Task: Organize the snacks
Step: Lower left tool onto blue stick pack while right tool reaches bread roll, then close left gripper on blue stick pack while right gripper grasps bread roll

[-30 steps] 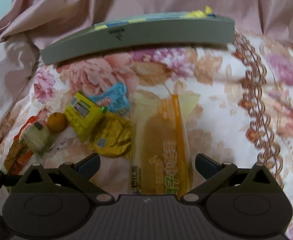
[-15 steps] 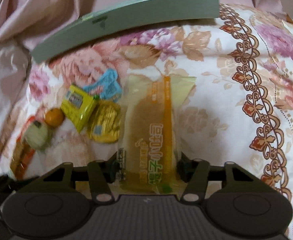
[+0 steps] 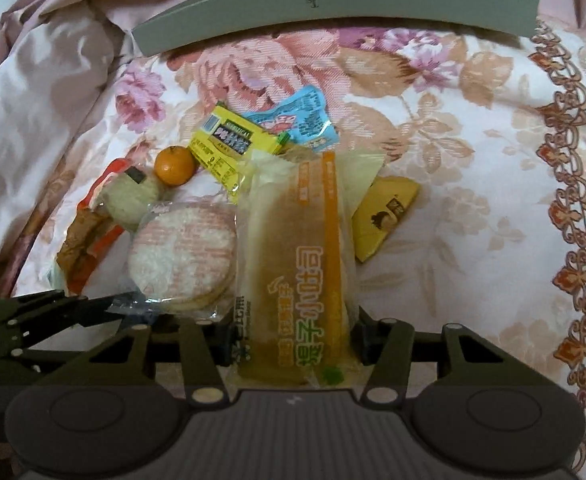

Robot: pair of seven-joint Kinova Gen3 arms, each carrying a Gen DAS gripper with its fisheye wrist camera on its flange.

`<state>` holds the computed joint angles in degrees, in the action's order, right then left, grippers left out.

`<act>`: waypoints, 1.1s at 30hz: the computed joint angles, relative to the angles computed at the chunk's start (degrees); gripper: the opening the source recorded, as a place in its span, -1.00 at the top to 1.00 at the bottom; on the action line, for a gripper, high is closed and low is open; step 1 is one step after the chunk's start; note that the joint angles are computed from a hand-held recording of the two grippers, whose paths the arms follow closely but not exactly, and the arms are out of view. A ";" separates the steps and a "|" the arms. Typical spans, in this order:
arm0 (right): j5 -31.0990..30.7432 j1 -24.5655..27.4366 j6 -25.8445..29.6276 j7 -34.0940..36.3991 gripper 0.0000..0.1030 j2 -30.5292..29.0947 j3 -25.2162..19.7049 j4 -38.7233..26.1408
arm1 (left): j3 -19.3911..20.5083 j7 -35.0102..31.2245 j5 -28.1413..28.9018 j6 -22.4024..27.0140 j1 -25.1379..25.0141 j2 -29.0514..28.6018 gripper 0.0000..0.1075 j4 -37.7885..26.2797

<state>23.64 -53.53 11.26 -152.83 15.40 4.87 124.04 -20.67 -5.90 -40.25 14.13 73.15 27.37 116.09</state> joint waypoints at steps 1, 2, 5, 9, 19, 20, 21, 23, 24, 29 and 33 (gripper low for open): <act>-1.99 2.65 -0.21 2.33 -0.10 0.08 -2.09 -0.20 | 1.57 -1.78 1.77 2.33 -0.91 0.75 -0.10 -1.88; -3.06 5.31 -0.72 3.73 -0.09 0.01 -4.32 -0.08 | 2.07 -3.83 4.10 4.66 -0.90 1.66 -0.10 -3.85; -5.86 12.62 -6.31 8.71 -0.09 -0.10 -9.74 2.48 | 1.08 -8.73 10.78 11.65 0.80 4.28 -0.10 -9.56; -4.68 23.24 -15.63 10.98 -0.09 0.20 -17.66 7.24 | 7.58 -7.26 9.53 20.48 -3.20 5.55 -0.03 -15.06; 1.53 44.31 -31.25 12.34 -0.08 3.94 -32.15 13.35 | 21.30 -2.62 3.48 32.99 -11.21 8.35 0.21 -22.75; 3.26 45.47 -32.55 11.17 -0.08 4.28 -32.41 13.83 | 21.55 -2.86 3.40 33.59 -11.22 8.62 0.25 -23.26; 4.84 46.30 -34.01 10.24 -0.08 4.71 -32.25 14.31 | 21.76 -3.11 3.33 34.31 -11.14 8.97 0.27 -23.86; 6.71 46.37 -36.12 9.17 -0.08 4.99 -30.93 15.03 | 21.98 -3.36 3.21 35.45 -10.92 9.53 0.27 -24.71; 7.21 45.98 -36.74 8.68 -0.07 5.03 -30.22 15.25 | 21.96 -3.16 3.17 35.49 -10.89 9.55 0.27 -24.70; 4.56 40.36 -35.20 10.05 -0.08 2.85 -26.42 15.43 | 21.83 -1.60 3.20 33.02 -11.52 8.60 0.24 -22.93; 1.62 37.41 -35.20 11.13 -0.07 -0.24 -24.97 16.21 | 22.53 -2.40 4.84 32.55 -13.27 8.39 0.19 -23.17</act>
